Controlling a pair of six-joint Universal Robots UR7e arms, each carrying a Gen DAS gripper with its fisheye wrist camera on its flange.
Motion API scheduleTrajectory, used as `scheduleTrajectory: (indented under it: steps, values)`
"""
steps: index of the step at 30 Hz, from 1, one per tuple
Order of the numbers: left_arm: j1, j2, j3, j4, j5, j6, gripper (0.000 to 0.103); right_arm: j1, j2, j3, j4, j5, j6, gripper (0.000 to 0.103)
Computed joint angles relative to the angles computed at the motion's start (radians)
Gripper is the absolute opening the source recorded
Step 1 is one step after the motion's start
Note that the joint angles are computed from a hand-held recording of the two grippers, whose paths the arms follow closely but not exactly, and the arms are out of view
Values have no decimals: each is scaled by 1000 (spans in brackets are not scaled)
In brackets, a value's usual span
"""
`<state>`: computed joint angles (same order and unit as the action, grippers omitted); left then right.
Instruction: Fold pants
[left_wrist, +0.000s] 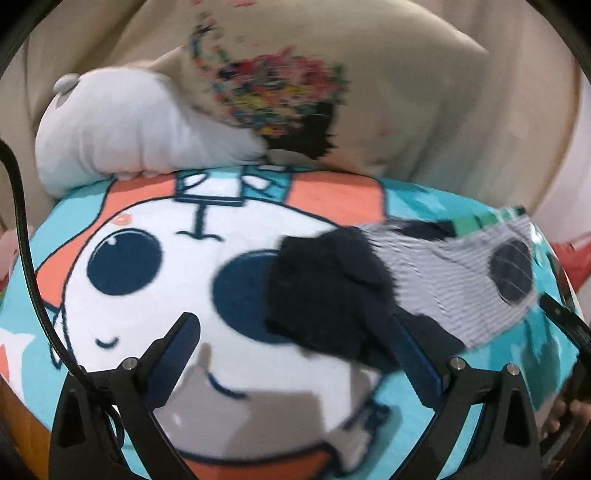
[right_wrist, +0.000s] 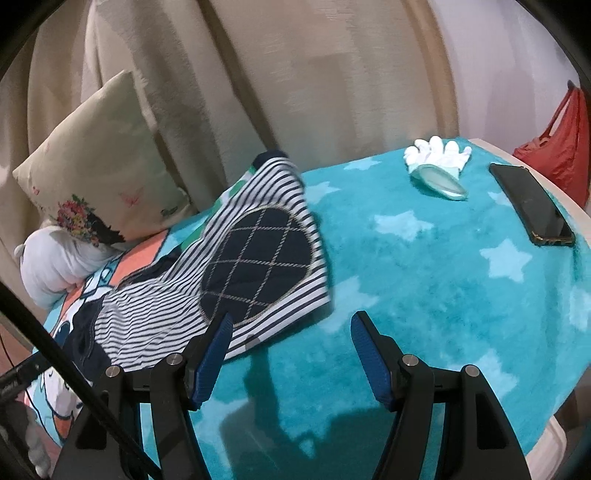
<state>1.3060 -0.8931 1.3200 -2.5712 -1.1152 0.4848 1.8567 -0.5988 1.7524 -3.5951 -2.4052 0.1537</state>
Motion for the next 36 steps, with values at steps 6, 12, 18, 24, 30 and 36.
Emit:
scheduleTrajectory:
  steps: [6,12,18,24,30,36]
  values:
    - [41,111,-215,184,-54,-52,101,-34,-23,-26,2,5,-54,72]
    - [47,174,-322,404,-185,-79,101,-118,-53,-53,83,198,-26,74]
    - [-7,170,-221,296,-47,-48,52,-176,-50,-110,174,384,1,73]
    - [9,163,-294,392,-140,-106,29,-171,-46,-136,194,497,18,10]
    - [23,136,-361,420,-190,-123,27,-109,-30,-183,211,564,-18,9]
    - [36,112,-360,284,-38,-122,28,-70,55,-309,353,595,-50,12]
